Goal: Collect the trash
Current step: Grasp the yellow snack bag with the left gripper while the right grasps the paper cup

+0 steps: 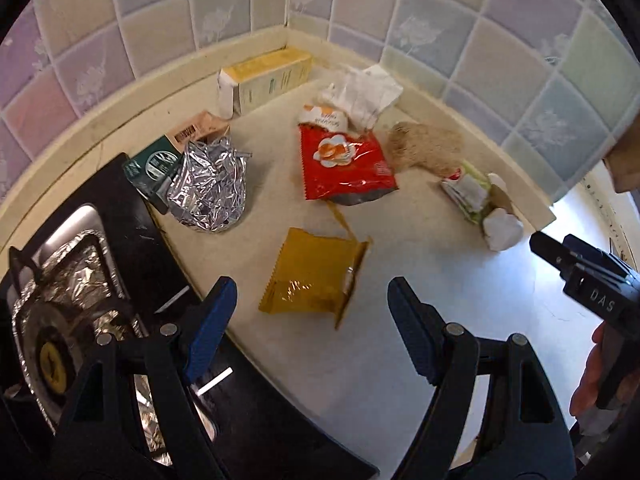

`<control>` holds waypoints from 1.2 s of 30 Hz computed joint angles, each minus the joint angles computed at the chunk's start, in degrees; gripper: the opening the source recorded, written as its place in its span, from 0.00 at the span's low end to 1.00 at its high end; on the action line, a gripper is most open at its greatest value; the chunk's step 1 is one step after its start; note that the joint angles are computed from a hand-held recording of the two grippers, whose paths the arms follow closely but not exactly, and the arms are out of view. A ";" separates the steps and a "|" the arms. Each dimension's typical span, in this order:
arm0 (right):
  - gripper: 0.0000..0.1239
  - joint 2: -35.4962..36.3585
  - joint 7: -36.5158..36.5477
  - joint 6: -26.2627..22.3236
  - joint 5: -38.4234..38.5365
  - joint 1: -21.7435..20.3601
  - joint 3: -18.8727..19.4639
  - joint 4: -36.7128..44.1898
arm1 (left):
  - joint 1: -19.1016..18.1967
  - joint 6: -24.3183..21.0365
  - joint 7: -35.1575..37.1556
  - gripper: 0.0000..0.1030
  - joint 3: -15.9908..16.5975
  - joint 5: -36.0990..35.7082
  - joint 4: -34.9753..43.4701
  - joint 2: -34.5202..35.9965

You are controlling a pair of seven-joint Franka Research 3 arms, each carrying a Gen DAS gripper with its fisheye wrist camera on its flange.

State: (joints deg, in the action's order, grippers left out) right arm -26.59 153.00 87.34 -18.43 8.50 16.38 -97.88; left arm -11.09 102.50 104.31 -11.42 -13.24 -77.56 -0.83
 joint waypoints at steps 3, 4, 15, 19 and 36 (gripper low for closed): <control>0.65 1.03 1.24 1.49 -0.25 -0.73 -0.93 -1.25 | -0.07 -0.04 -0.60 0.74 -0.23 0.82 0.70 2.26; 0.65 1.33 1.80 2.28 -0.03 -0.89 -1.43 -1.82 | 0.01 -0.26 -0.69 0.74 -0.28 0.80 0.99 2.75; 0.56 4.39 4.40 5.92 2.13 -1.18 -4.86 -3.91 | 0.30 -1.23 -2.26 0.74 -1.16 2.20 3.78 6.88; 0.55 4.68 4.78 7.20 2.48 -1.15 -5.31 -4.51 | 0.48 -2.05 -2.74 0.74 -1.27 2.78 4.65 8.13; 0.49 1.22 6.52 5.64 1.33 -0.23 -2.83 -5.56 | 0.56 -1.38 -1.47 0.29 -1.52 1.48 2.42 5.30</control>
